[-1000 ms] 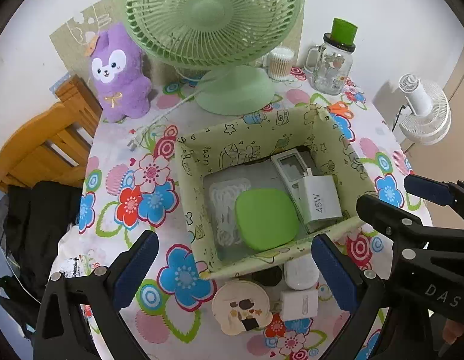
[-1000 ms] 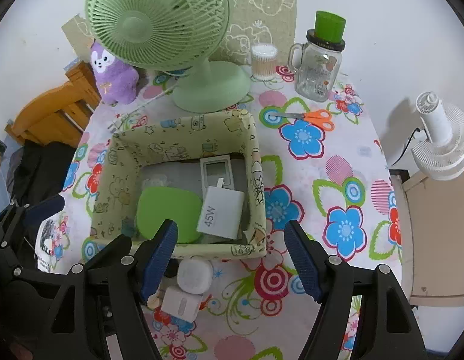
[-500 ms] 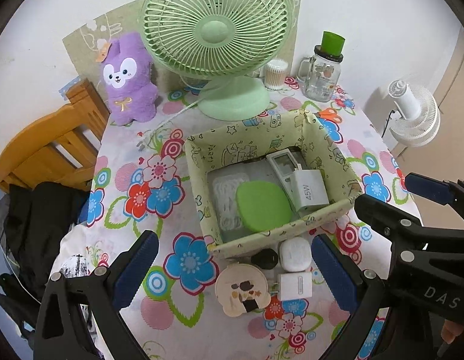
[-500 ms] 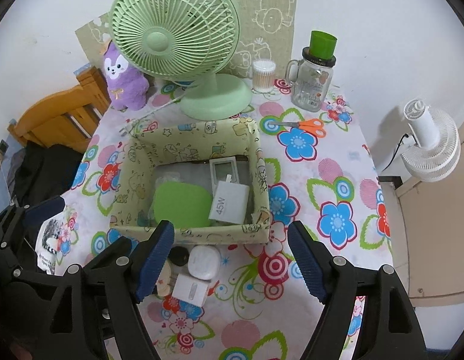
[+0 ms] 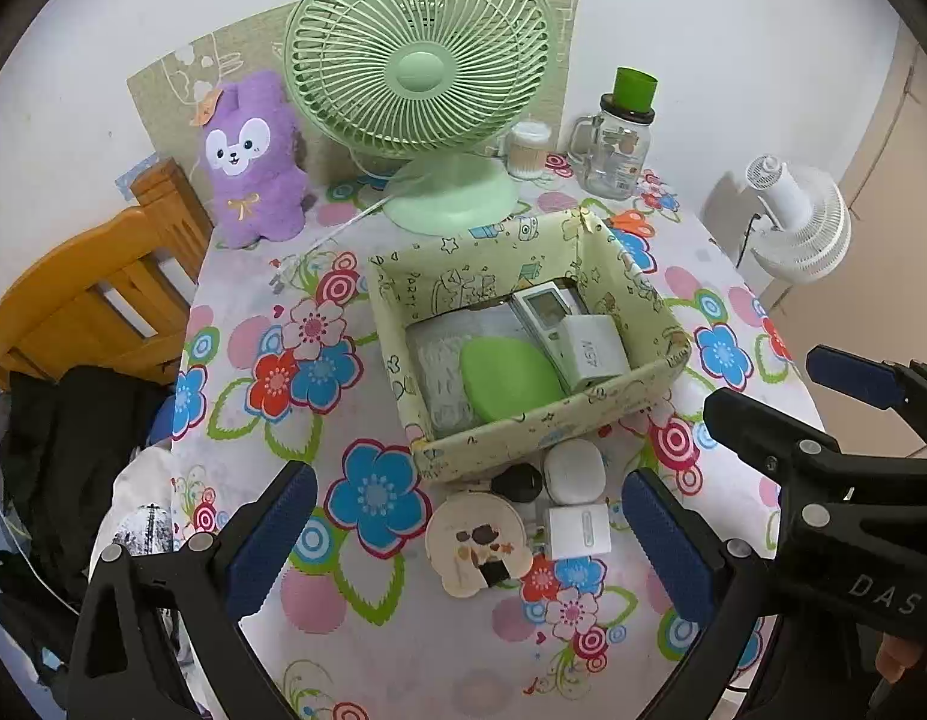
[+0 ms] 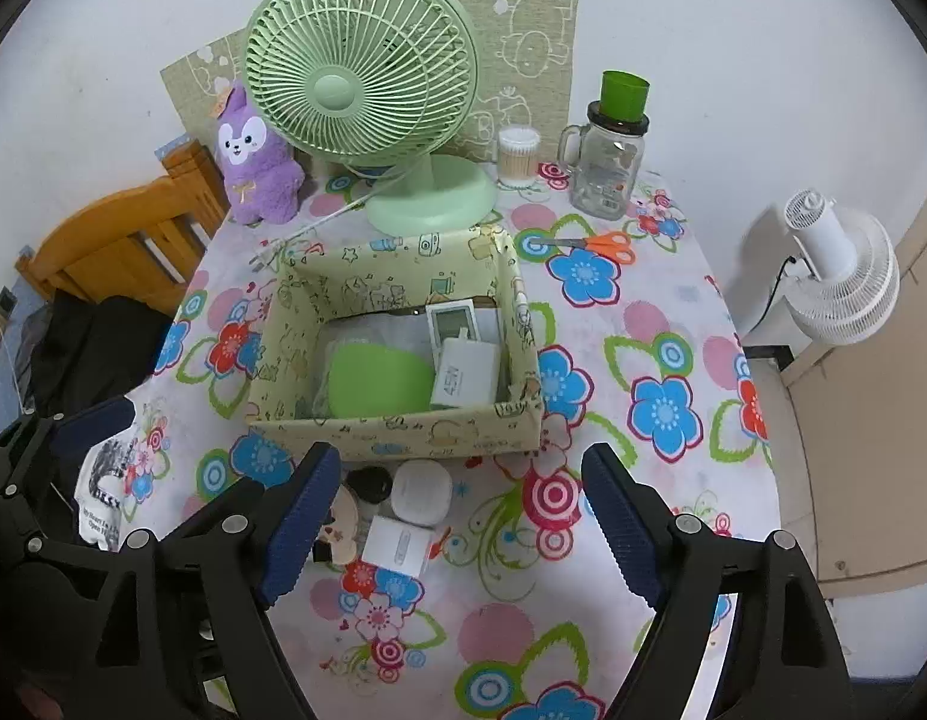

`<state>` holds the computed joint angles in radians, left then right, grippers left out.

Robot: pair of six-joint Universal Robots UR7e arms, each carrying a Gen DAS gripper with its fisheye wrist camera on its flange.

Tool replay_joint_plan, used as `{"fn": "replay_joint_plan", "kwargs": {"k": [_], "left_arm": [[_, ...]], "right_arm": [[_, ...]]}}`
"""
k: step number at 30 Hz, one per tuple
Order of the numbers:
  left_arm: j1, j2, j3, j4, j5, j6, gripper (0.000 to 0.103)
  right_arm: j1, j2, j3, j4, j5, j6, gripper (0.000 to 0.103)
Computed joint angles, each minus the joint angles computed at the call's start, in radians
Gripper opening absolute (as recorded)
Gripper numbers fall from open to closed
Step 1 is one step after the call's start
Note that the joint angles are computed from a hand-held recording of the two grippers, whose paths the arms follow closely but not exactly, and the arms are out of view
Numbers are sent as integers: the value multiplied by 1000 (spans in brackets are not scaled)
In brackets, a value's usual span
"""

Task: Organize rigid objects
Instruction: 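Withdraw both tools up and away from the fabric box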

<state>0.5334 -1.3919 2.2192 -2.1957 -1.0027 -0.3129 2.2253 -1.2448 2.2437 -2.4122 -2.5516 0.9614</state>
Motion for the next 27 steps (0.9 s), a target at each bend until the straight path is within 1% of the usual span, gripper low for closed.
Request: {"fn": "replay_joint_plan", "kwargs": {"k": [4, 11, 16, 20, 27], "left_arm": [[-4, -25, 15, 7, -7, 8, 103], [-6, -65, 40, 11, -16, 21, 103], [-4, -88, 59, 2, -35, 37, 103], [-2, -99, 72, 0, -41, 40, 103], [6, -109, 96, -7, -56, 46, 103]], "right_arm": [[17, 7, -6, 29, 0, 36, 85], [42, 24, -6, 44, 4, 80, 87], [56, 39, 1, 17, 1, 84, 87], [73, 56, 8, -1, -15, 100, 87], [75, 70, 30, -50, 2, 89, 87]]}}
